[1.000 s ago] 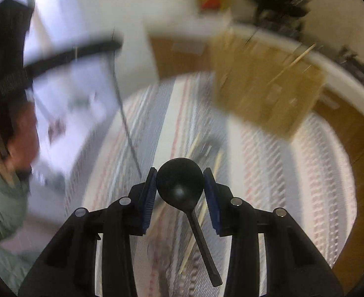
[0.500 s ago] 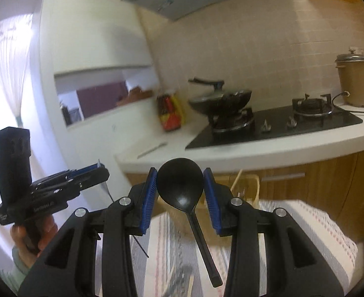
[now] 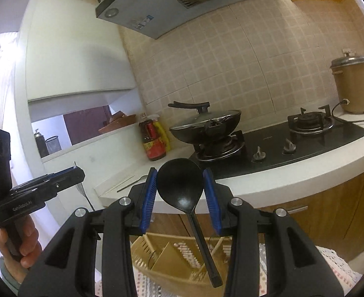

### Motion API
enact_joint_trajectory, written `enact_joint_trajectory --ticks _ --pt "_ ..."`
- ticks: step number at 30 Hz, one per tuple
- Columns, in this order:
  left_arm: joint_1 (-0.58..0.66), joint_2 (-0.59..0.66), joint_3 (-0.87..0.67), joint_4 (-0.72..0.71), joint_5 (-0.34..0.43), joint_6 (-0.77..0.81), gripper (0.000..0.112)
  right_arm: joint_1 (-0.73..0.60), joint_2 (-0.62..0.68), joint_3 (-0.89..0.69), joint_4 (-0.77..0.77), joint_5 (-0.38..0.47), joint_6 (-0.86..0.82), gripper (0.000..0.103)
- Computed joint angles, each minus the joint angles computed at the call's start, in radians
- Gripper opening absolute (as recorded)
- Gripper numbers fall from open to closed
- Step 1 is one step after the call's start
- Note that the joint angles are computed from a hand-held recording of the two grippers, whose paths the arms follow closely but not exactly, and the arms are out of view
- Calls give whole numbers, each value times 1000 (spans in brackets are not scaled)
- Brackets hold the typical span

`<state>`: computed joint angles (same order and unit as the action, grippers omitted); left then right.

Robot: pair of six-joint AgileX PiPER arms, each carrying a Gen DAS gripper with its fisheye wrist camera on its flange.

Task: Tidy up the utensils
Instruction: 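Lower both spoons into the beige caddy and open both tools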

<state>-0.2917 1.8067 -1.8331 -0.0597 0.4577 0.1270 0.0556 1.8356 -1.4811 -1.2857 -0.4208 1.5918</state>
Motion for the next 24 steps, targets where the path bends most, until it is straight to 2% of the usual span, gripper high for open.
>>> enact_joint_trajectory --ticks 3,7,11,15,18,20,23,24 --pt "8 50 -59 -14 15 17 31 0 35 -27 23 -1 -20 35" --pt "-15 85 -66 105 -8 -60 31 2 63 -29 86 1 -94 35" --pt "-30 106 -47 211 -23 -136 31 -14 87 -14 123 -60 -125 35" --pt "-26 106 -18 190 -30 -118 32 -14 82 12 109 -63 -119 36" --pt "-18 87 7 155 -34 -103 36 -4 46 62 147 -38 -171 48" --pt "-13 56 42 111 -41 -73 37 4 12 96 178 -21 -218 48" --pt "-17 -5 114 104 -67 -67 50 2 -37 128 150 4 -197 53" --pt "-21 -19 130 113 -74 -74 50 -2 -60 143 122 7 -170 53"
